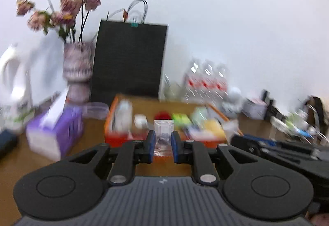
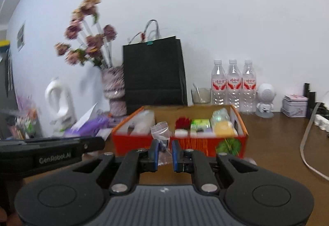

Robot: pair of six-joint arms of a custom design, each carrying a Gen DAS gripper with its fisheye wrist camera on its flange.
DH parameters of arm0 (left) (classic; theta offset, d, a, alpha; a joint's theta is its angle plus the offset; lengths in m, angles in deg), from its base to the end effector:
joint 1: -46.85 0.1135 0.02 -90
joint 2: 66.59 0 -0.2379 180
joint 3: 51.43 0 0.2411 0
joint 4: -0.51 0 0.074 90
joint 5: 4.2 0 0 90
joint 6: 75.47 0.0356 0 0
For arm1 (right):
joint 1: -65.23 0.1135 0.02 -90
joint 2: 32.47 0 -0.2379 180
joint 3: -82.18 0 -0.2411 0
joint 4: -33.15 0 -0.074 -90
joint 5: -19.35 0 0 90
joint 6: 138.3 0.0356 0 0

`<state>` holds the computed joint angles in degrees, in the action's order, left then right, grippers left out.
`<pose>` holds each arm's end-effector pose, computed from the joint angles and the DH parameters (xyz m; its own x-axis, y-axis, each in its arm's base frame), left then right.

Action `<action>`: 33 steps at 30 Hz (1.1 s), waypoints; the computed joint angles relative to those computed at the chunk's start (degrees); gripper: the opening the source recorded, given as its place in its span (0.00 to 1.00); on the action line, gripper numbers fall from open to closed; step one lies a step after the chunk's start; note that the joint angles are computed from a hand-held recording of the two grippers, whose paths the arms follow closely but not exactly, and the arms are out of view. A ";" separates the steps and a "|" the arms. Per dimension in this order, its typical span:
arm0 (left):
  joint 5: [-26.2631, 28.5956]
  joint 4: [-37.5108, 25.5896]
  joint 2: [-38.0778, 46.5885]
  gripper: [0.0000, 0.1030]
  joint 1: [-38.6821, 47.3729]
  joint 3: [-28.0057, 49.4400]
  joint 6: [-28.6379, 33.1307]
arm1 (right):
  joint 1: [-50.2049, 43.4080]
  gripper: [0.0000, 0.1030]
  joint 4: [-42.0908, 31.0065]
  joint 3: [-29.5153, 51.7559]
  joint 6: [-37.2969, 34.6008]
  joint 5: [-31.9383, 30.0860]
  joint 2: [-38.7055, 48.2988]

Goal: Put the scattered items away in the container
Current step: 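Carry both clear packets up and over the cardboard box, then open both tools to drop the packets into the box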

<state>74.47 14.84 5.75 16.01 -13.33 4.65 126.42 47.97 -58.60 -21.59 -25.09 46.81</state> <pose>0.2178 -0.1219 0.1674 -0.3471 0.0113 -0.9378 0.2888 0.9526 -0.0954 0.1426 0.2066 0.1499 -0.3194 0.0722 -0.9449 -0.1777 0.9748 0.1346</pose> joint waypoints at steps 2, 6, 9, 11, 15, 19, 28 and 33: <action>3.62 -4.04 10.08 0.17 4.94 12.78 1.10 | -9.79 0.12 0.52 5.18 -3.10 -8.84 2.93; 8.73 -19.17 27.76 0.17 10.63 38.95 1.82 | -26.27 0.12 -7.27 19.54 -4.54 -24.17 8.87; 9.42 -32.08 40.80 0.17 11.44 56.65 1.13 | -34.77 0.12 -19.41 35.17 -5.50 -32.72 17.46; 8.58 -37.94 48.12 0.17 10.55 65.44 3.17 | -38.99 0.12 -30.09 48.39 -5.14 -38.88 26.70; 6.59 -47.81 59.38 0.17 9.59 78.93 4.99 | -42.84 0.12 -47.51 73.20 -2.68 -47.63 46.80; 6.77 -56.86 67.83 0.18 10.61 91.77 6.28 | -42.60 0.11 -58.18 90.32 -2.39 -48.16 60.08; 13.18 -70.43 68.37 0.39 13.67 101.68 4.05 | -40.69 0.35 -62.83 95.24 -2.36 -45.96 61.15; 11.21 -71.35 60.67 0.60 12.94 95.12 3.41 | -41.32 0.71 -73.99 98.32 -3.79 -44.19 56.47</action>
<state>85.68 -56.51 66.41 28.95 81.80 8.06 85.09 -26.02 39.73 -25.38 -69.28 103.27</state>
